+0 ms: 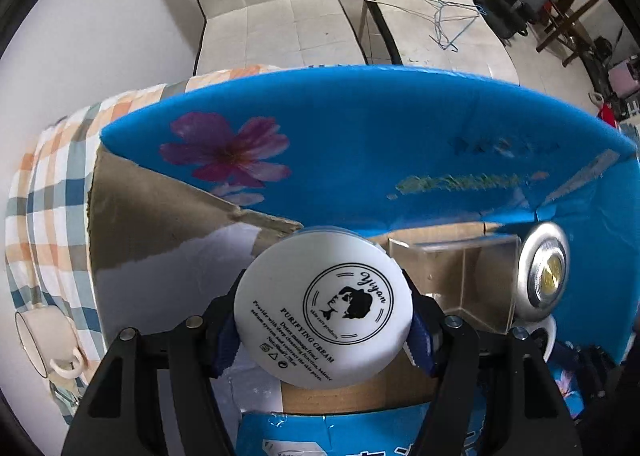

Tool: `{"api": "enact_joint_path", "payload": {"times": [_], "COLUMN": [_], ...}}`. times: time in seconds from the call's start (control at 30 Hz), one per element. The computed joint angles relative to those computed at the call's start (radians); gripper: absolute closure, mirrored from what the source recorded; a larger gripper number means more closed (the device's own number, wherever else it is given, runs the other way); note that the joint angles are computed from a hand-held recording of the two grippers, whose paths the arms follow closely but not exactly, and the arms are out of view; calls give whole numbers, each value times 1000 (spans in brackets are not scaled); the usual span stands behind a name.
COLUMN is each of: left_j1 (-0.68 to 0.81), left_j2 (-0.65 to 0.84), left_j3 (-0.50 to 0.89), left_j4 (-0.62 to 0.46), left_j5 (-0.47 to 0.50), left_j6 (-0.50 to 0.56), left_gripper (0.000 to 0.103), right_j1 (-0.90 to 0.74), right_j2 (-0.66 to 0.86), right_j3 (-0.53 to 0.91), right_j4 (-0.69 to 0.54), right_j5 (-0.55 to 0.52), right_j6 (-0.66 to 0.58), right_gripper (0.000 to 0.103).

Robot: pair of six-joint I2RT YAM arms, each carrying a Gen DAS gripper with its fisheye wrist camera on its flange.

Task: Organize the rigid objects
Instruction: 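Carry the cream jar and compact into the blue box and release both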

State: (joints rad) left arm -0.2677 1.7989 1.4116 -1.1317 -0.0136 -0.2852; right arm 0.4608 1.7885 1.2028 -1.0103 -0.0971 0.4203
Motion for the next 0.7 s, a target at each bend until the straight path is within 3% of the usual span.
{"api": "enact_joint_path", "payload": {"times": [0.3, 0.63, 0.7], "left_j1": [15, 4, 0], "left_j2": [23, 40, 37], "left_j3": [19, 44, 44], "left_j4": [-28, -55, -58], "left_j5": [27, 22, 18], "left_j6": [-10, -21, -24], "left_gripper": [37, 31, 30], "right_j1": [-3, 3, 45], "right_j2": [44, 59, 39], "right_j3": [23, 43, 21], "right_j4": [-26, -52, -41], "right_j5": [-14, -10, -17], "right_j6": [1, -24, 23], "right_gripper": [24, 13, 9]}}
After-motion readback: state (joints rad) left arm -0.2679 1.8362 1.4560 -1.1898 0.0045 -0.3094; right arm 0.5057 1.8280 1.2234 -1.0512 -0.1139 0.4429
